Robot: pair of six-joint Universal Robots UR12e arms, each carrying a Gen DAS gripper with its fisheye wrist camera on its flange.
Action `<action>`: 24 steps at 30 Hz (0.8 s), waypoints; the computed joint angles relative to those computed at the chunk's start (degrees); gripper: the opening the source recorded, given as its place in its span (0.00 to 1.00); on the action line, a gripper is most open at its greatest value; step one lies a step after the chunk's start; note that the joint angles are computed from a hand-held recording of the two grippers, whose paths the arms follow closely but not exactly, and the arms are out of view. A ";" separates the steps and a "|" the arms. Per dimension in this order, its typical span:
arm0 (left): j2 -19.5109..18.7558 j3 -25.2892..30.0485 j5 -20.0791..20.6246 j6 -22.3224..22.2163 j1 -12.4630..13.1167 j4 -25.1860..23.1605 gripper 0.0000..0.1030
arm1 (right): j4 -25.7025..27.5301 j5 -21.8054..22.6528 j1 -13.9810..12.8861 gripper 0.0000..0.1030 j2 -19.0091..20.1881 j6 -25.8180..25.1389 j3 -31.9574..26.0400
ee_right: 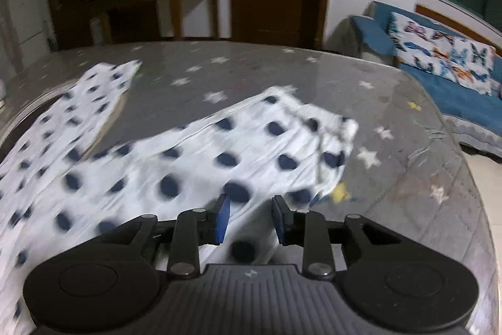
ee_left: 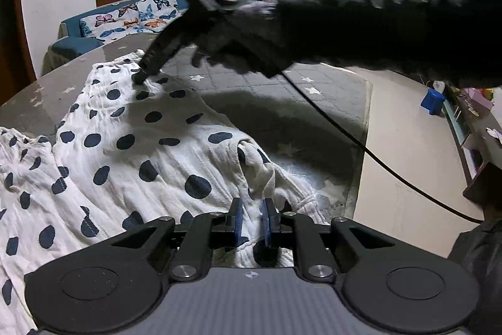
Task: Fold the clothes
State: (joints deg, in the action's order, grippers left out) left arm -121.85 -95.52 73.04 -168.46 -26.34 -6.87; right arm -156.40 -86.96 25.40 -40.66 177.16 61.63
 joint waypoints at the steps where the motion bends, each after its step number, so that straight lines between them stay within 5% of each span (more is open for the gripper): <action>1: -0.04 0.02 -0.32 0.18 0.07 -0.07 0.14 | 0.42 -0.43 -0.14 0.27 0.68 0.54 -1.15; 13: -0.22 0.47 -2.21 0.13 0.45 -1.31 0.15 | 6.50 -7.09 -0.73 0.28 9.20 4.59 -16.50; 17: -0.09 0.66 -0.45 -0.34 0.10 -1.10 0.16 | 6.40 -6.50 -1.13 0.30 9.07 6.48 -16.79; 21: 0.04 0.87 1.47 -1.51 -0.45 -0.42 0.37 | 5.36 -5.45 -1.50 0.38 7.07 6.54 -13.87; 24: 0.05 1.24 2.75 -1.96 -1.07 -0.26 0.42 | 5.07 -4.90 -1.86 0.38 5.38 7.05 -11.23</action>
State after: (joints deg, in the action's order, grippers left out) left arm -121.80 -94.28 75.79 -170.42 -27.41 -7.13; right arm -151.33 -91.87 23.53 -35.28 184.20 50.40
